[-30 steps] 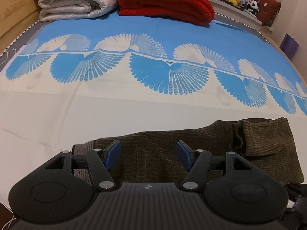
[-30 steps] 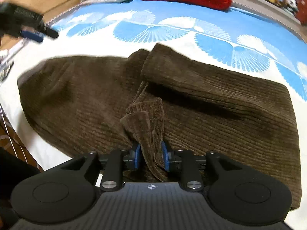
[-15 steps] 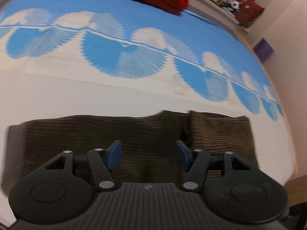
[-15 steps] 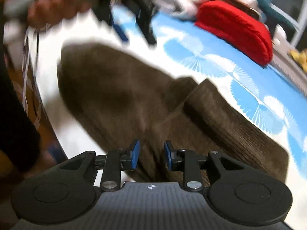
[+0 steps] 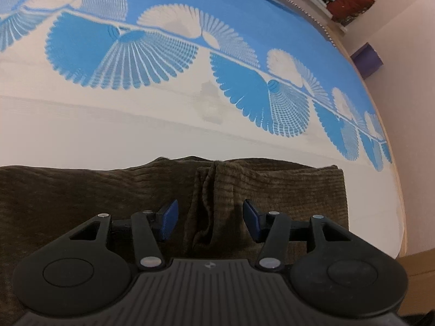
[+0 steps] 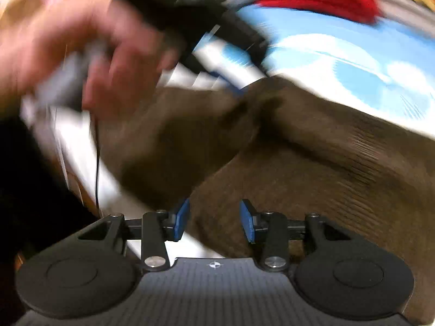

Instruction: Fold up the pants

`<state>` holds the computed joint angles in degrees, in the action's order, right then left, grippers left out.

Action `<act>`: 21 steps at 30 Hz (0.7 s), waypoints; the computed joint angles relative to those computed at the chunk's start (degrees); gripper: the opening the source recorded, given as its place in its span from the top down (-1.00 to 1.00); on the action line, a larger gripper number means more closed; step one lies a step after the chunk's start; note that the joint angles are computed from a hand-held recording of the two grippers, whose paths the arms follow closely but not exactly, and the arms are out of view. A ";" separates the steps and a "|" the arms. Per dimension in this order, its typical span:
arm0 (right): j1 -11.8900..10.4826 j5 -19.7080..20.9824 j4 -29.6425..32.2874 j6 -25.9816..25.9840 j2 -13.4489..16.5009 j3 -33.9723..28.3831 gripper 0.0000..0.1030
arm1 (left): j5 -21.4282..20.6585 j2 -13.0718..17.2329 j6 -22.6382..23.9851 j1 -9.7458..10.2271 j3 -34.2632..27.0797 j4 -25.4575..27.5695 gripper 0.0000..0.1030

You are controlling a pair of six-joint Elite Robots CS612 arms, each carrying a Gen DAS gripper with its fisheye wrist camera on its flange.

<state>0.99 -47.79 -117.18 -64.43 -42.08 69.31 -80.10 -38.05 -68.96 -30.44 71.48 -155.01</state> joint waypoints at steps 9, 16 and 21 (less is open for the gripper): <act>-3.23 6.41 2.59 41.83 5.48 -8.76 -0.03 | -1.50 4.76 3.05 0.44 -7.76 6.52 -0.31; -4.16 8.09 1.15 48.80 6.44 -9.56 -0.03 | 3.56 4.24 8.80 -0.55 -9.62 12.73 0.65; -4.28 8.61 -0.31 50.70 7.07 -9.96 -0.03 | 9.93 0.95 12.83 -1.65 -5.60 5.36 0.67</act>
<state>-3.28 -39.19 -117.49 -13.73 -35.01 59.35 -70.18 -37.10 -56.13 -32.09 65.88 -149.65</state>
